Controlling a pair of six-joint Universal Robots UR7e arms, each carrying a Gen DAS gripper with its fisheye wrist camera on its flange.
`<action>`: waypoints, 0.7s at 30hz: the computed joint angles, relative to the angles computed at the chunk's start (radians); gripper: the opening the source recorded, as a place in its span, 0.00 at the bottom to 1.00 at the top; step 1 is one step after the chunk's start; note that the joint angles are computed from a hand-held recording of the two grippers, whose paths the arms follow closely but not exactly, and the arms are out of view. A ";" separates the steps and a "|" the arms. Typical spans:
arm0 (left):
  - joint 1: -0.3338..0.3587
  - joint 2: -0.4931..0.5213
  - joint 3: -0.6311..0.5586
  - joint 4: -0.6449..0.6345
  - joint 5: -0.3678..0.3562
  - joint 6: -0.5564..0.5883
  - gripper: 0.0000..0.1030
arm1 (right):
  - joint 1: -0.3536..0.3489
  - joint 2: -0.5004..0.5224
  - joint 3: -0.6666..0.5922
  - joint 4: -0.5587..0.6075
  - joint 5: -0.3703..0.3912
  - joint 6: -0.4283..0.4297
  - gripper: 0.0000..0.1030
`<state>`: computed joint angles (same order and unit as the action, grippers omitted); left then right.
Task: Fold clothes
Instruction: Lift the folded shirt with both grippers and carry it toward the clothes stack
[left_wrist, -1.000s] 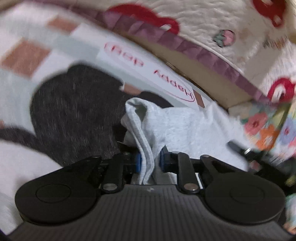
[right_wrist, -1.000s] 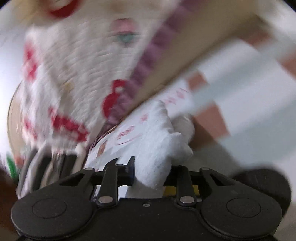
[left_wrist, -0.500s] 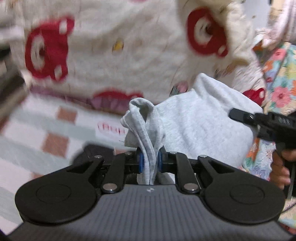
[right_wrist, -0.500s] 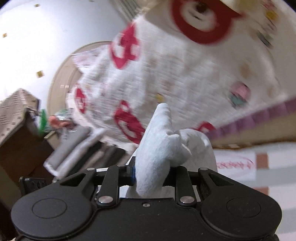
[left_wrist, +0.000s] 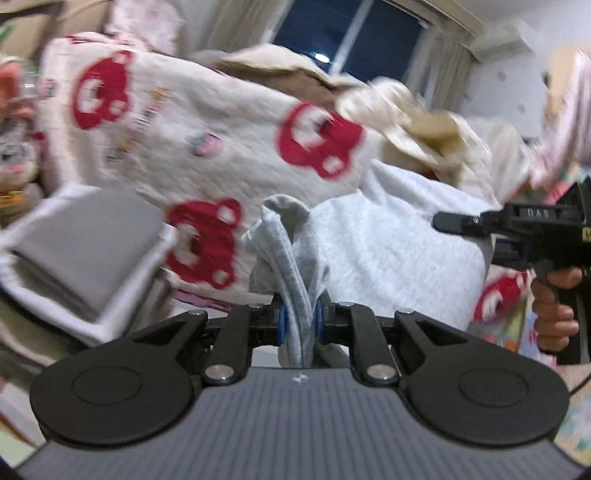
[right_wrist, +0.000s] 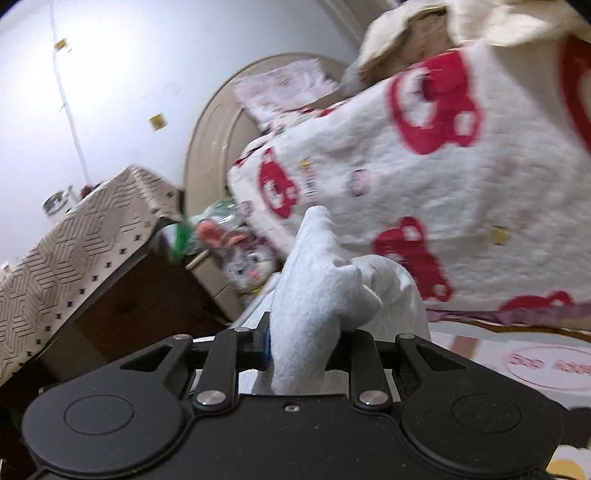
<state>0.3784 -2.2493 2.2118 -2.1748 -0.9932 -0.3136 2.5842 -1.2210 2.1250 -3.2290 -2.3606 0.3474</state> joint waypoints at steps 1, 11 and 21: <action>0.005 -0.008 -0.027 0.025 0.017 -0.011 0.13 | -0.003 0.028 -0.043 0.025 0.018 -0.006 0.25; 0.081 0.003 -0.196 -0.004 0.256 0.092 0.13 | -0.114 0.315 -0.451 0.144 0.338 -0.260 0.25; 0.441 0.303 -0.143 -0.732 0.110 0.481 0.13 | -0.450 0.504 -0.583 -0.006 0.887 -0.403 0.29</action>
